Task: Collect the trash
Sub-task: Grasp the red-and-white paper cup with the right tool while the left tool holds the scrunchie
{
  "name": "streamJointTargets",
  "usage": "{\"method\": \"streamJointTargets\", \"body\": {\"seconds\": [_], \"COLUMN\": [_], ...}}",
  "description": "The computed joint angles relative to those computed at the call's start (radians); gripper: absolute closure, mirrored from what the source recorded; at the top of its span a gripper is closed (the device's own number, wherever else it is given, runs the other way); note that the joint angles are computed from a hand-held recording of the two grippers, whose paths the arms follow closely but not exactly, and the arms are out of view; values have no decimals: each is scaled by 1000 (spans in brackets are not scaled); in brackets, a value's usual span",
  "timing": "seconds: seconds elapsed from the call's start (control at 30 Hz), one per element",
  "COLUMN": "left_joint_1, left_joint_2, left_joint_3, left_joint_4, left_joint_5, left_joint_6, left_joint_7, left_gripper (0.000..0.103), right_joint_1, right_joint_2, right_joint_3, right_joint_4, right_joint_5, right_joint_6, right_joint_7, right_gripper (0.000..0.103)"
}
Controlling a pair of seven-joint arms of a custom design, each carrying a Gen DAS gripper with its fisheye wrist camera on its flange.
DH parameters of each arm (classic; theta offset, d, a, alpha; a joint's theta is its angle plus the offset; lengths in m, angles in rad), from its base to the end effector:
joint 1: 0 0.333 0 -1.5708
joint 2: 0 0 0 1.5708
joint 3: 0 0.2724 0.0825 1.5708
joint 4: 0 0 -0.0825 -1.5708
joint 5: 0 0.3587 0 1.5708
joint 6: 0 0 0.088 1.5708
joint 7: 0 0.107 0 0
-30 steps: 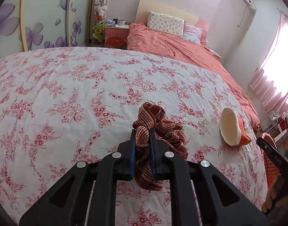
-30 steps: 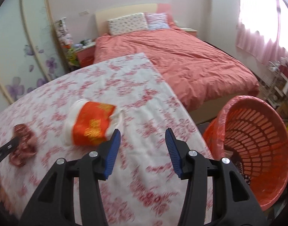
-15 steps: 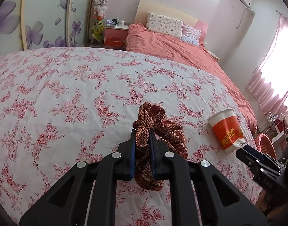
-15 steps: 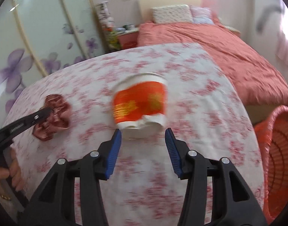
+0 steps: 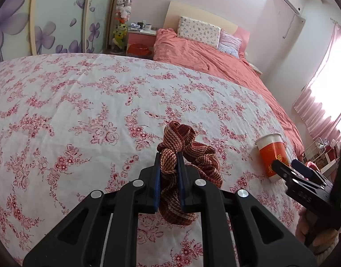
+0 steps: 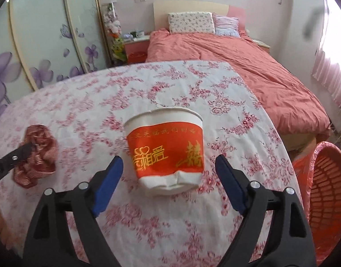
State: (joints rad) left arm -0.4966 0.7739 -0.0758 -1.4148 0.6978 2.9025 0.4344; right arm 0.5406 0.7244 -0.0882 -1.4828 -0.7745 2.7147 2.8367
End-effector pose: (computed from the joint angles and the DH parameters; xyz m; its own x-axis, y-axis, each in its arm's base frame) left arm 0.5906 -0.4104 0.2980 -0.1100 -0.9612 0.2529 -0.7554 -0.0845 -0.6498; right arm 0.6152 0.3404 0.2765 -0.1221 -0.9913 -0.0485 -0.7510 0.1242 -0.6485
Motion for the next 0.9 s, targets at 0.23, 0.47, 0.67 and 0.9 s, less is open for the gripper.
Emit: {"method": "streamJointTargets", "body": {"seconds": [0.23,0.47,0.67,0.9], "left_joint_1": [4,-5,-18,-41], "left_joint_2": [23,35,28,-6], "left_joint_3": [-15,-17,-11,0], "left_joint_4": [33,54,51,18], "left_joint_5": [-21,-33,-28,0], "left_joint_6": [-15,-24,-23,-10], "left_joint_7": [28,49,46,16], "left_gripper": [91,91,91,91], "right_joint_1": [-22,-20,5,52], "right_joint_2": [77,68,6,-135], "right_joint_3": [31,17,-14,-56], "right_joint_4": [118,93,-1,-173], "right_joint_5": [77,99,50,-112], "right_joint_6": [-63,-20,27,63], "right_joint_7": [-104,-102,-28,146], "right_gripper": [19,26,27,27]}}
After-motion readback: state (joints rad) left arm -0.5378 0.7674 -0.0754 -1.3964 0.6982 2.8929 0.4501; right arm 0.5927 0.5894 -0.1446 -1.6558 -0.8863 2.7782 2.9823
